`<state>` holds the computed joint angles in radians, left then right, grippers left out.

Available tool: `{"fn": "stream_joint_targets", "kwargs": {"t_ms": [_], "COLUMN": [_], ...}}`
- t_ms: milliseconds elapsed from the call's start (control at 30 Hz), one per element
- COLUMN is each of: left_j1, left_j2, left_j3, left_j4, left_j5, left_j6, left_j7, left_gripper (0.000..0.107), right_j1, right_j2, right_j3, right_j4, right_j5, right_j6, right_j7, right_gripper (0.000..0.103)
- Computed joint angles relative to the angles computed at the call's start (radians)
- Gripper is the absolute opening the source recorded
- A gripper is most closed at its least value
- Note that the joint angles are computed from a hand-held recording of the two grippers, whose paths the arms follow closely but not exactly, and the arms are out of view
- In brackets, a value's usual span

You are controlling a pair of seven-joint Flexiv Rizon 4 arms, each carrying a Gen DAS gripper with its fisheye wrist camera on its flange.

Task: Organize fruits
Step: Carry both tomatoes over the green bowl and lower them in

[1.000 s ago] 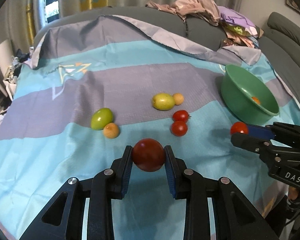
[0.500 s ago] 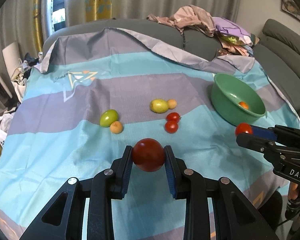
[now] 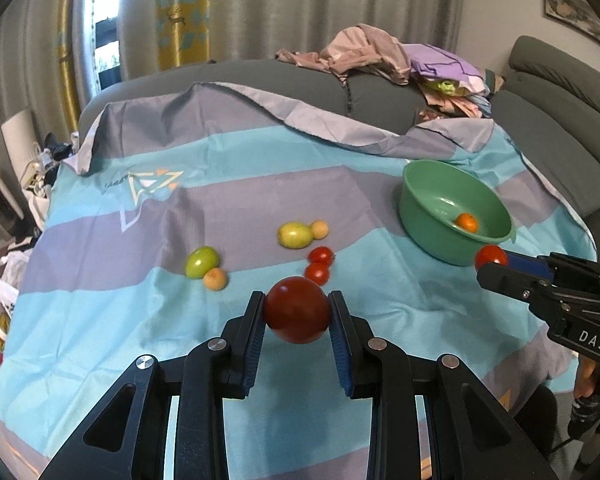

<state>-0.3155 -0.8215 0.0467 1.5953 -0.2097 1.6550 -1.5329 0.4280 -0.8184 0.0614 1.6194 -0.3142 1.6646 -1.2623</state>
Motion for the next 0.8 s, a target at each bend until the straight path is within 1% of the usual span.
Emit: {"fn": "stream_joint_targets", "kwargs": {"t_ms": [233,433,567,667,700,800], "left_j1": [-0.023,-0.039,-0.039,-0.024,-0.014,-0.014], "left_j2": [-0.021,-0.058,-0.093,-0.126,-0.141,-0.191], "left_j3": [0.012,0.012,-0.007,-0.049,-0.075,-0.104], "left_j4": [-0.059,-0.148,-0.227,-0.295,-0.324,-0.422], "left_j5": [0.012,0.027,0.042,0.051,0.054,0.056], "left_j6": [-0.024,-0.07,-0.102,-0.131,-0.144,-0.191], "left_j7": [0.011,0.028,0.052,0.09,0.114,0.163], "left_gripper": [0.031,0.031,0.031,0.031,0.031,0.031], "right_j1": [-0.002,0.003,0.005,0.015,0.015,0.024], "right_j2": [0.007,0.004,0.001,-0.002,-0.002,-0.009], "right_j3": [-0.04,-0.083,-0.113,-0.148,-0.153,-0.184], "right_j4": [0.015,0.016,0.015,0.017,0.016,0.007], "right_j5": [0.028,0.053,0.072,0.093,0.097,0.111], "right_j6": [0.038,0.067,0.087,0.098,0.1,0.096], "right_j7": [0.023,0.049,0.066,0.083,0.087,0.103], "right_gripper": [0.029,0.029,0.029,0.029,0.029,0.029]}}
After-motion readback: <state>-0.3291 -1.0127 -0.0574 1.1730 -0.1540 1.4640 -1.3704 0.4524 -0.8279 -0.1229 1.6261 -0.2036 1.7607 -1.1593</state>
